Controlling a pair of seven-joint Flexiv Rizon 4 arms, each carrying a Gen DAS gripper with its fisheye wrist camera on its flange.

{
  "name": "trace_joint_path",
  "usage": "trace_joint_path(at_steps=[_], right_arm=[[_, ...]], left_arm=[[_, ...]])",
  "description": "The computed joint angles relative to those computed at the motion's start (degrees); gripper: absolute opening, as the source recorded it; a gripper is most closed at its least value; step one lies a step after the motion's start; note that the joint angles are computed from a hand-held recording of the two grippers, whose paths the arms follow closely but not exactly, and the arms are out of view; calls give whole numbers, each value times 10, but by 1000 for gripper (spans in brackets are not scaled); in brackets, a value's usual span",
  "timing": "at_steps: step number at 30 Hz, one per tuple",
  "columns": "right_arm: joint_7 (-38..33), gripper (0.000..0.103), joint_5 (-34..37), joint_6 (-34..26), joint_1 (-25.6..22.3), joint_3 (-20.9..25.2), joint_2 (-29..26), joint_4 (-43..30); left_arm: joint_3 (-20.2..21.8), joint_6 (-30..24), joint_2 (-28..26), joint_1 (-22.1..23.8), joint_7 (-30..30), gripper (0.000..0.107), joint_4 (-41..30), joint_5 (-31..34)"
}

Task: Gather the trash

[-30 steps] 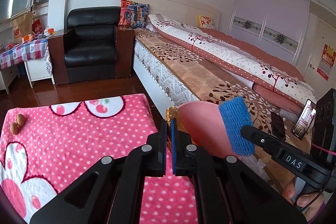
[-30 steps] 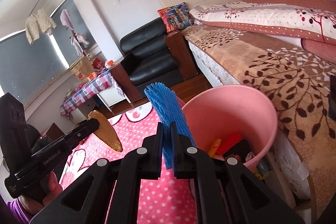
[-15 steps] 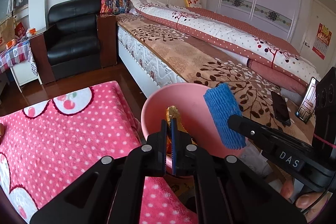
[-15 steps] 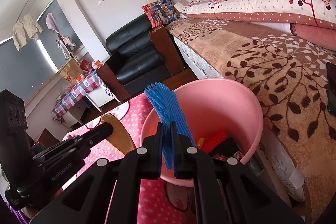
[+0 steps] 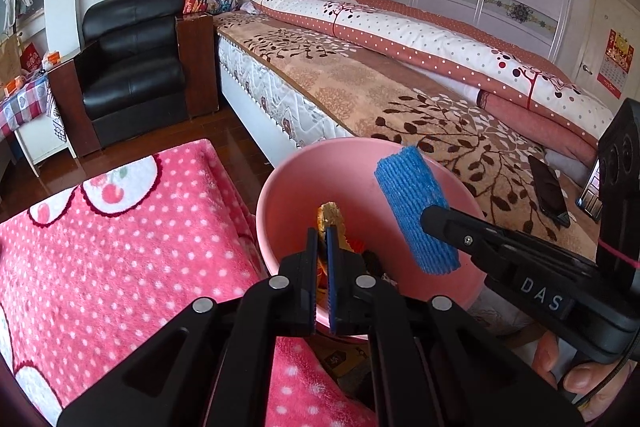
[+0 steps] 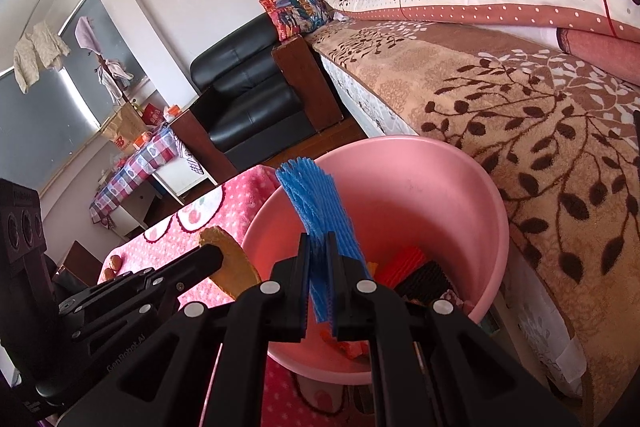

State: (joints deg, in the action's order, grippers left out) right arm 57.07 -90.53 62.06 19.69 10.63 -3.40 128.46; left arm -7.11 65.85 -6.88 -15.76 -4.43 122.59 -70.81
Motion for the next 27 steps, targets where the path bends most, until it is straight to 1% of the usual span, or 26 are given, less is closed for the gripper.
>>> trace_joint_path(at_steps=[1,2,4,5,7,8,9,11,16,19,23,27], right_arm=[[1,7,0,-1,0,0,0,1],[2,8,2,-2,0,1,0,2],[2,8,8,-5,2,2,0,3],[1,9,11,-5,3,2,0,4],[-8,9,24,-12,6,5,1,5],[-12,14,28,-15,8,6,2,6],[-20,17,37,-23,11,9,3,6],[-34,26,51,-37,17,12,6,6],[-63,33,79,-71,35,23,12,2],[-88,39,100,-109,52,34,16,-3],[-121,47,130,-168,82,49,15,-17],[-148,54,150,-223,115,61,5,-40]], left_arm=[[0,1,0,0,3,10,0,-3],[-1,3,0,-1,6,21,1,-6],[-1,0,2,-1,11,33,2,-12],[0,-2,3,-1,13,34,3,-15],[1,-2,6,-2,15,35,5,-18],[2,-2,8,-3,14,35,6,-17],[3,-4,10,-3,12,35,7,-16],[5,-5,14,-3,11,36,9,-16],[8,14,28,-10,33,36,20,-45],[10,33,35,-16,47,36,25,-69],[13,63,47,-27,85,36,31,-120],[21,67,60,-28,91,35,37,-135]])
